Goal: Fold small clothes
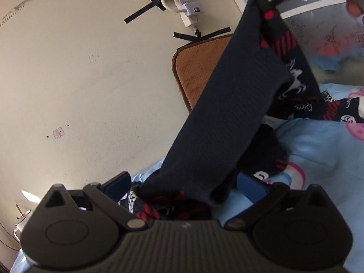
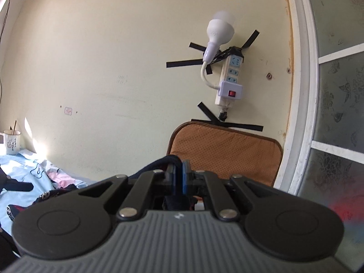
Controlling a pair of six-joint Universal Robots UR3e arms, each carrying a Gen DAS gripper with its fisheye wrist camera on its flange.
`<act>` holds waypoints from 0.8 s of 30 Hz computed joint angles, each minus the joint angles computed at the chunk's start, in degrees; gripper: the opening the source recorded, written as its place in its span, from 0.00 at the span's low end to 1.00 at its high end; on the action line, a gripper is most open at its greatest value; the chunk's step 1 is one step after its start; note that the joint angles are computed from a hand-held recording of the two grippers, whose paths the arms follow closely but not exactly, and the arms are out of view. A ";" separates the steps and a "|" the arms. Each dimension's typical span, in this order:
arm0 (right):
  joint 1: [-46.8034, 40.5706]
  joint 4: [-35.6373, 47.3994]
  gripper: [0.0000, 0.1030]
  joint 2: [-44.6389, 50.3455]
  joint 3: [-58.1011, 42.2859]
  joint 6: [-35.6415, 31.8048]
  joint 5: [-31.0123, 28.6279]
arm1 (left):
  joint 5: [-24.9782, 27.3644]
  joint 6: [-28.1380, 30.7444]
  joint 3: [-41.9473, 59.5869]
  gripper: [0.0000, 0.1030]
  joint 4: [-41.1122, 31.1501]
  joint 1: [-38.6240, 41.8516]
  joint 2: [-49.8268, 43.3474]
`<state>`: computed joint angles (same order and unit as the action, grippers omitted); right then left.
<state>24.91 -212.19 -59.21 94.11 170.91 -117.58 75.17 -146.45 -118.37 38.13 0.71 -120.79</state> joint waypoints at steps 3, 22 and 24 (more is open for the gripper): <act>-0.99 -1.29 0.08 -2.23 1.22 0.46 1.70 | 1.36 2.22 2.84 1.00 -0.22 -1.39 -1.92; 0.70 -3.80 0.07 -12.60 -0.46 -9.19 0.32 | 5.42 -1.43 4.58 0.09 7.95 -1.88 -2.24; 1.38 -4.75 0.07 -13.01 -0.75 -10.77 -0.96 | -1.17 -6.48 -0.53 0.07 7.75 3.79 4.56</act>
